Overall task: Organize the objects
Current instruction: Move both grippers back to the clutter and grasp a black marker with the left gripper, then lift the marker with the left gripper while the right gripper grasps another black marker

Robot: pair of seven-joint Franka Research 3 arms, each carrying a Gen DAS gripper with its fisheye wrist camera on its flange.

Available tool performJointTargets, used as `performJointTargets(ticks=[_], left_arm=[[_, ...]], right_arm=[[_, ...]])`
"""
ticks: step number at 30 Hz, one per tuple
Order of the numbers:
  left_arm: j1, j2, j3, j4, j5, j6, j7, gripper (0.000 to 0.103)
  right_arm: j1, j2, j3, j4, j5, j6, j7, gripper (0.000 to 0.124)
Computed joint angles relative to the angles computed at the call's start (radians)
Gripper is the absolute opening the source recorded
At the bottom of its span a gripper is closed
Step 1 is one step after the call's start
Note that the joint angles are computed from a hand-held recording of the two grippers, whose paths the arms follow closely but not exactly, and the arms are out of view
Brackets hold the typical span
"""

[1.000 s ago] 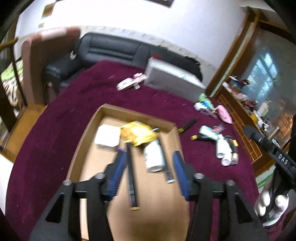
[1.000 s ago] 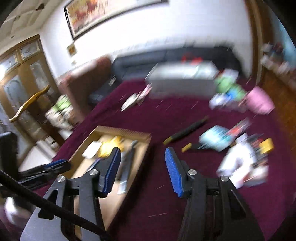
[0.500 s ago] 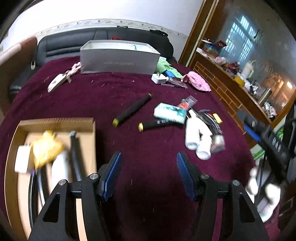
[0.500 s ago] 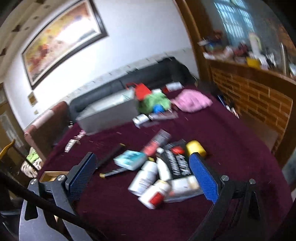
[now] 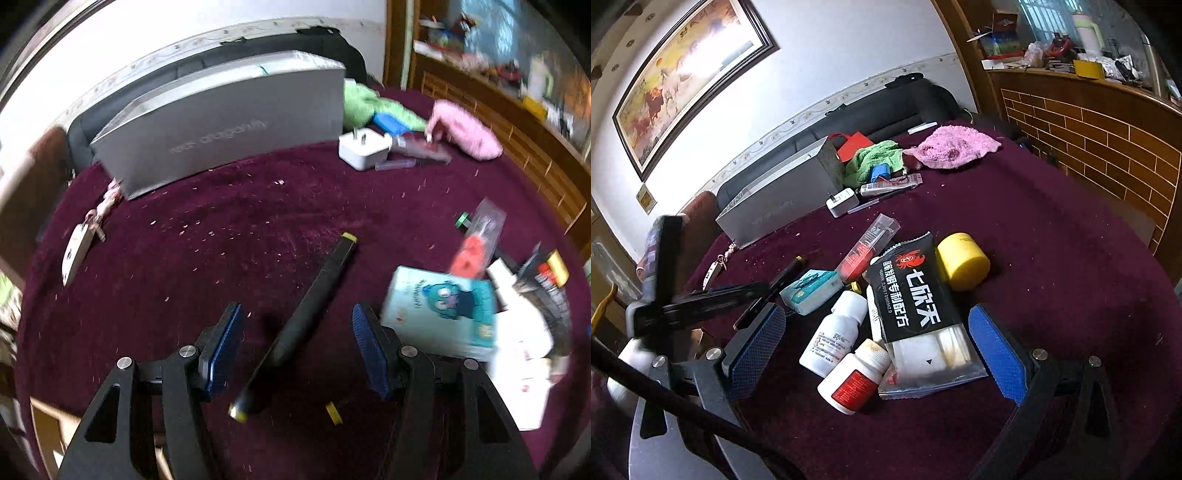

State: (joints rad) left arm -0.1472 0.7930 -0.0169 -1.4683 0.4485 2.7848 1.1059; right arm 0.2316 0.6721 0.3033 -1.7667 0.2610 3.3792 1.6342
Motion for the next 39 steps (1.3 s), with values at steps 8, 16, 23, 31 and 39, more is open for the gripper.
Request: performJointTargets(ticks=[8, 16, 23, 31, 39], left_arm=[[0.032, -0.029, -0.056, -0.066, -0.035, 0.006, 0.088, 0.011], [0.005, -0.270, -0.026, -0.439, -0.031, 0.155, -0.015, 0.011], [0.014, -0.477, -0.056, -0.782, -0.047, 0.357, -0.051, 0.011], [-0.185, -0.496, 0.124, -0.902, -0.088, 0.486, -0.137, 0.011], [-0.217, -0.475, 0.151, -0.900, -0.128, 0.495, -0.139, 0.013]], right_arm=[[-0.011, 0.015, 0.009, 0.021, 0.004, -0.027, 0.013, 0.101], [-0.013, 0.014, 0.010, 0.020, 0.022, -0.040, 0.008, 0.101], [-0.023, 0.023, 0.023, 0.030, 0.028, -0.059, -0.009, 0.101], [0.043, 0.024, -0.046, 0.039, 0.064, -0.079, -0.011, 0.100], [0.048, 0.015, -0.014, 0.109, 0.040, -0.193, -0.069, 0.101]])
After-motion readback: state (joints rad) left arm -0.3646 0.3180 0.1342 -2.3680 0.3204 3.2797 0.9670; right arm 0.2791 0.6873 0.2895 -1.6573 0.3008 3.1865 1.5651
